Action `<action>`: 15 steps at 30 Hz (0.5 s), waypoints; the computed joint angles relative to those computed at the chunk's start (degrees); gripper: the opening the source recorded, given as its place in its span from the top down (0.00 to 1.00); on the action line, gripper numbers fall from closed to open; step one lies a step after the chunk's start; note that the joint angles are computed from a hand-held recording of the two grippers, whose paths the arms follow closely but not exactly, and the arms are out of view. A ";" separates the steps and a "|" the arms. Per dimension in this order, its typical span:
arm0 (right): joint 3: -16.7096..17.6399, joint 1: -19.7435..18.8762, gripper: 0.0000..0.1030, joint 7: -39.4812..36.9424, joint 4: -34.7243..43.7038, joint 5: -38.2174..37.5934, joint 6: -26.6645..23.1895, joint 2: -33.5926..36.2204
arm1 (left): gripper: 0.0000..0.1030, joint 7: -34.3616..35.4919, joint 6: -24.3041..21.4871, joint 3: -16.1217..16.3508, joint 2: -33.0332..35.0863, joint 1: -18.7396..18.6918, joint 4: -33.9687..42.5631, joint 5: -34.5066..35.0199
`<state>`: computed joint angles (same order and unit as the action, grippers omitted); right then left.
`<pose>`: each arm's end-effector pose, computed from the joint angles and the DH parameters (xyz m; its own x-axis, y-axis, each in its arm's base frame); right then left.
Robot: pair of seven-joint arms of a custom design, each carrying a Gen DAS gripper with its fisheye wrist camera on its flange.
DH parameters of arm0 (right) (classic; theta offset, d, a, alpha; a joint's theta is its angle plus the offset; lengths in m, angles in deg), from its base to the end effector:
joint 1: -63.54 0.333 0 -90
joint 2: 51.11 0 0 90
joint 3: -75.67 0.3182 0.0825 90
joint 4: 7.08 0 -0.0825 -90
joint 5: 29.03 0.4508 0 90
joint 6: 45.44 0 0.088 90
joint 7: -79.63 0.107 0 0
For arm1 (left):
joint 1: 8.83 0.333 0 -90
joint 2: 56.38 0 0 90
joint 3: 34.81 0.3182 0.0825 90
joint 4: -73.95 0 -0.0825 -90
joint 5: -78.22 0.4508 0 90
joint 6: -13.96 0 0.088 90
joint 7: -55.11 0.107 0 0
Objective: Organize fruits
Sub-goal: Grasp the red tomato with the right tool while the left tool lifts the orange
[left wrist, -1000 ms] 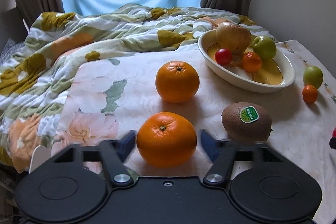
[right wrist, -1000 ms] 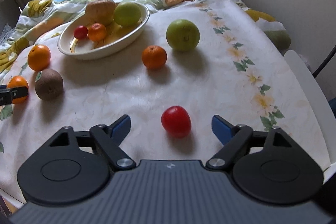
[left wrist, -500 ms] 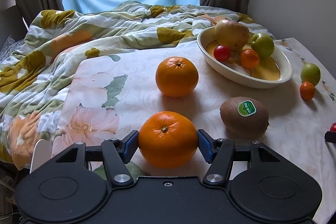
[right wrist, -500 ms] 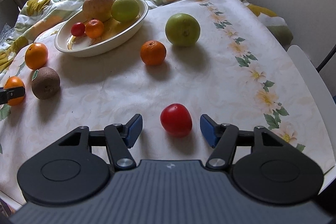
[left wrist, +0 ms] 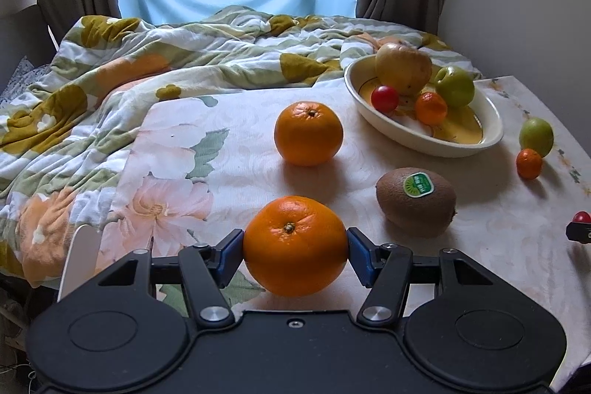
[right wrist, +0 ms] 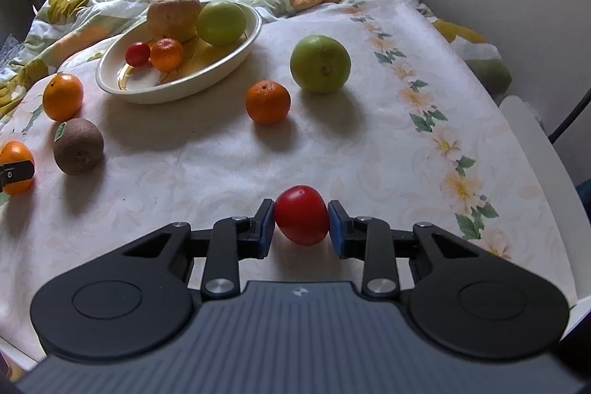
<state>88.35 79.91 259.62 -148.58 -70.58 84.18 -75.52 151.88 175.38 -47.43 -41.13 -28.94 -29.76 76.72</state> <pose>0.4414 0.2256 0.4421 -0.5980 -0.8010 -0.0270 -0.5960 0.4670 -0.6532 0.6250 -0.3851 0.4569 -0.5954 -0.8034 0.0001 -0.5880 0.4357 -0.6815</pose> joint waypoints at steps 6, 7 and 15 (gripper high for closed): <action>-0.05 0.20 0.55 -0.88 -0.05 0.61 0.08 -1.28 | 0.38 0.73 0.64 -0.85 -2.58 0.47 -1.94 -1.77; 0.05 0.21 0.55 -1.09 0.01 0.59 0.01 -1.46 | 0.38 0.75 0.77 -0.95 -3.12 0.47 -2.24 -1.98; 0.77 0.27 0.55 -3.38 1.01 0.36 -1.38 -3.88 | 0.38 1.19 0.85 -1.89 -6.45 0.60 -3.13 -4.18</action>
